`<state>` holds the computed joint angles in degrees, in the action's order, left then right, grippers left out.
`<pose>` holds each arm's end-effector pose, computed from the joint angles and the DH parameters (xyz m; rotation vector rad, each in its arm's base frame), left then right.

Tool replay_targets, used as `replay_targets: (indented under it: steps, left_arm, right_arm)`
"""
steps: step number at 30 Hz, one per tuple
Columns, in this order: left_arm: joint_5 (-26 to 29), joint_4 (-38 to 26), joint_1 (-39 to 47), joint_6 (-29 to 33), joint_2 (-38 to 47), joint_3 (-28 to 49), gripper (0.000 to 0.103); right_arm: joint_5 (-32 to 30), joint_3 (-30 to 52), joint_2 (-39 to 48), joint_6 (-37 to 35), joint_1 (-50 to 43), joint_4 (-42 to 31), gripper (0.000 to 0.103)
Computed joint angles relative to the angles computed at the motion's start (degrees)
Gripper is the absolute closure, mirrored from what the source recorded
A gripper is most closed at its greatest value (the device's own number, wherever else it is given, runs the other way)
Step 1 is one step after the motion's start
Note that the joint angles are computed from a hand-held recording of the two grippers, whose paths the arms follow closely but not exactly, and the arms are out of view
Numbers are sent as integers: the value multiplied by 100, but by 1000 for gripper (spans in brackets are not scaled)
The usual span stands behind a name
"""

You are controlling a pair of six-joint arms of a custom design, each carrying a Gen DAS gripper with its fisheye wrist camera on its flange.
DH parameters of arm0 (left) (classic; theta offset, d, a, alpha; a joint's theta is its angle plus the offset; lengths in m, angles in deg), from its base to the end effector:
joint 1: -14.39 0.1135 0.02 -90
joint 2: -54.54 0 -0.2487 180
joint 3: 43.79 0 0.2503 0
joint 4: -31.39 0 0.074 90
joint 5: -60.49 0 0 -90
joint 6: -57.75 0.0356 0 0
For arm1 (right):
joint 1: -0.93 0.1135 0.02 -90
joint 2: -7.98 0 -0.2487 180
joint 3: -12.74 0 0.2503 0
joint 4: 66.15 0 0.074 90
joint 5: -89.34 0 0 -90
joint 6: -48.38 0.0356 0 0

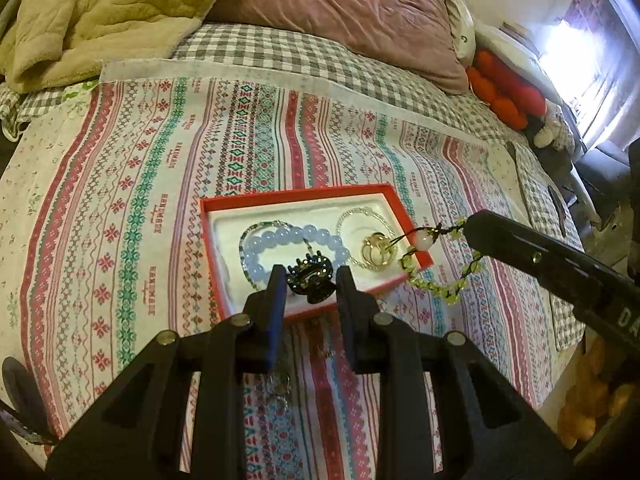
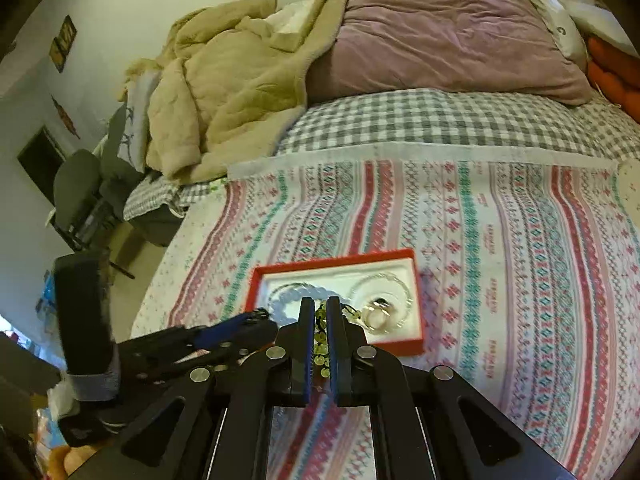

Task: Organize jewelry
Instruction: 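Carry the black piece and green chain toward the red box with both tools, then lower both held pieces into the red box and open both tools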

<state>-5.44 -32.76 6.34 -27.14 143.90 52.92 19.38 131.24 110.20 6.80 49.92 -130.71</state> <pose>0.3186 -0.0597 0.3051 0.4480 2.4855 -0.5564 0.2615 0.2821 0.3465 0.1484 2.3803 0.4038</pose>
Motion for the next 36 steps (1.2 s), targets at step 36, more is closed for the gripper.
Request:
replay_targets:
  steps: [36]
  left_arm:
    - [-794,600,-298,308,-140,-416,38]
  right_arm:
    - [-404,-688,-36,78,-671,223,85]
